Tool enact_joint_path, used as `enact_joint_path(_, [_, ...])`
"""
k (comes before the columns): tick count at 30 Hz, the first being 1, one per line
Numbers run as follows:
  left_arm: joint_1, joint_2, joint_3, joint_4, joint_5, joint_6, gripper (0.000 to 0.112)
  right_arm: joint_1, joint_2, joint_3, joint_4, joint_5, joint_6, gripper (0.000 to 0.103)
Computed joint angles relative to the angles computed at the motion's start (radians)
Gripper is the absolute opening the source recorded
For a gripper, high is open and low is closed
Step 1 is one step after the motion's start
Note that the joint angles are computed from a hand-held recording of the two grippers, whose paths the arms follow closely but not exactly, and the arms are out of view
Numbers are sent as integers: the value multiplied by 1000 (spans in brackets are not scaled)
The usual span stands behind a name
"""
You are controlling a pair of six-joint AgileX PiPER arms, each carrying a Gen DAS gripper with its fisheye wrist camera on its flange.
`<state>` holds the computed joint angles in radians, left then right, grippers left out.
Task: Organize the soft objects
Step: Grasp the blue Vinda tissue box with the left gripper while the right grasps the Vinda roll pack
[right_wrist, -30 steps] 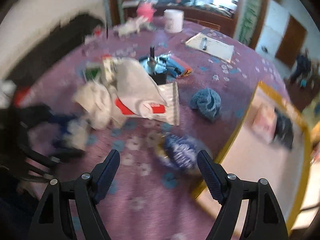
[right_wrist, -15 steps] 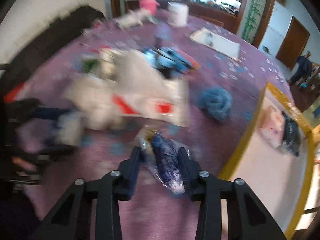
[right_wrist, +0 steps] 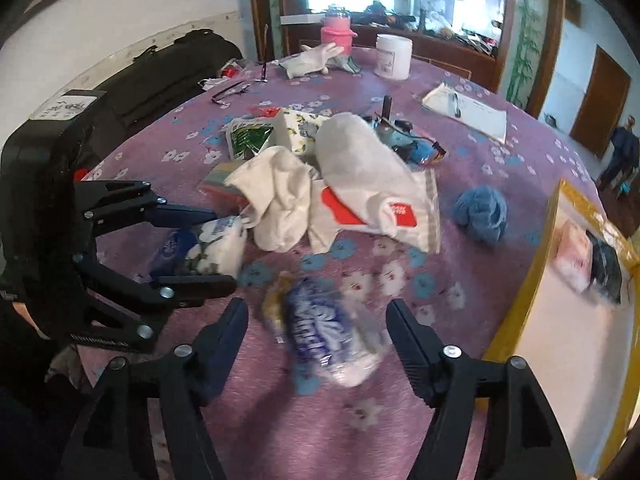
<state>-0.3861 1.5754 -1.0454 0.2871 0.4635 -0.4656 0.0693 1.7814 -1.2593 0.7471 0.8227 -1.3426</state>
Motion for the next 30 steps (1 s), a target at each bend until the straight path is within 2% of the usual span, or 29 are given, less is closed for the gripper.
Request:
enact_joint_path(2, [-4,1,0,6,1,-6,60,-12,59,-66,-24,77,19,79])
enact_joint_path(5, [-1,1,-2,0,2,4,60,-6,114,-93,-21,86,49,78])
enact_joint_path(6, [-2,2,-3,0,5,3,60,-6,123,-92,-19,90,64,65])
enact_joint_path(13, [-1,5,-9,17,10,-14,60,14,6,88,63,-62,-28,47])
enact_joint_path(16, [-7,-11,10,76,-5,-85,57,-9,-21,110,102,-70,-26,42])
enact_joint_path(17, [-10,-15,14,94,-6,-108,57,-16,-27,111,115,-67,-30,35])
enact_joint_path(20, [-22,-18,17,153,10,-174,57,-38,-31,107,129,-39,-23,35])
enact_joint_path(22, [-24,-10,7,139,27,-160,57,-33,-40,122,126,-50,-49,36])
enact_joint_path(25, [-36,0,-4,149,53,-154,57,-39,-22,99,108,6,-59,49])
enact_joint_path(27, [-39,7,-10,153,61,-153,57,-37,-15,77,84,22,-80,63])
enact_joint_path(30, [-34,11,-15,141,63,-140,57,-41,12,35,69,58,-95,73])
